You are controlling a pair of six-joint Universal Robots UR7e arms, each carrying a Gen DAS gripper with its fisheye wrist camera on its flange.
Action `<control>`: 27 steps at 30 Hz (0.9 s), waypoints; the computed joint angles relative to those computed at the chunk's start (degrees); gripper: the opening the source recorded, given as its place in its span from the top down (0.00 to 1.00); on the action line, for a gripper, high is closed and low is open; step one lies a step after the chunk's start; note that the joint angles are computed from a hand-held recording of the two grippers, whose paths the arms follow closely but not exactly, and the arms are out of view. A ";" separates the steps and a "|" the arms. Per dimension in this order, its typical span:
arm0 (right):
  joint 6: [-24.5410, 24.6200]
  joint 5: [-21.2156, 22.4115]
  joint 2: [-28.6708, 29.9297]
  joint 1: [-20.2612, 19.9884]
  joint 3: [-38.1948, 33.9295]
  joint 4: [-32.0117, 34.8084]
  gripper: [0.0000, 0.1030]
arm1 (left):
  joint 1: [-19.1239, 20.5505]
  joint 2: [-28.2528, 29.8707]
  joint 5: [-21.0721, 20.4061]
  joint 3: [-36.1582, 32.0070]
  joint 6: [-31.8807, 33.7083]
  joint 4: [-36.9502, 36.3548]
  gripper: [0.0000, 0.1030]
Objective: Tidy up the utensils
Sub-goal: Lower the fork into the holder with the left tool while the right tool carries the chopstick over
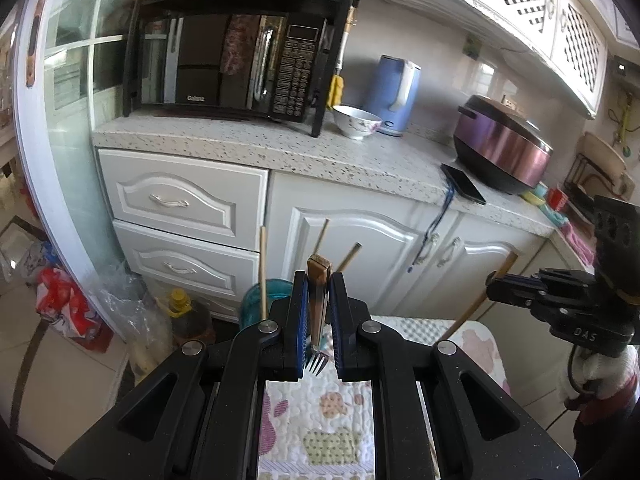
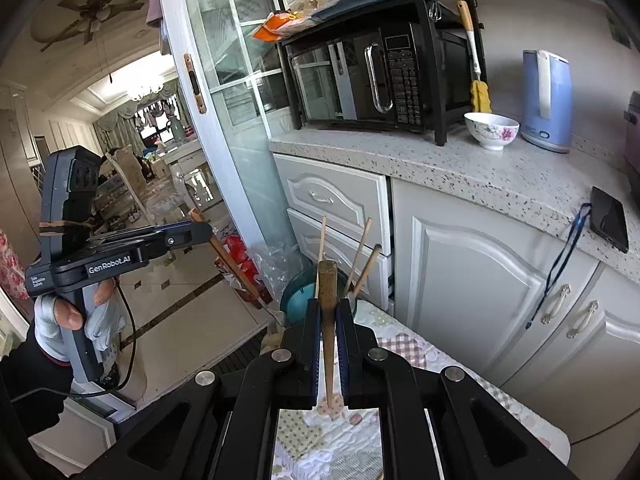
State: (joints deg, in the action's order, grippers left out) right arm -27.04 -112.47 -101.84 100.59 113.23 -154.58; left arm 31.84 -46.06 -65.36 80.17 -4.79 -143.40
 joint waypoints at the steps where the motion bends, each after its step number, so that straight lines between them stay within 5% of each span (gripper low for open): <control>1: 0.08 0.08 0.44 0.10 -0.39 -0.14 0.93 | 0.11 0.34 0.56 -0.53 0.24 -0.05 0.91; 12: -0.22 0.78 5.83 1.15 -5.81 0.68 0.93 | 1.61 4.12 5.48 -5.27 1.81 0.78 0.91; 27: -0.59 -0.11 13.13 1.87 -13.31 1.38 0.93 | 3.52 7.78 5.33 -9.62 1.05 3.93 0.91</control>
State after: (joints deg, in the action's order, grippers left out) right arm -27.63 -112.58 -88.71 102.46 99.92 -153.20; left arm 35.36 -38.28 -60.03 70.55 -3.74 -139.48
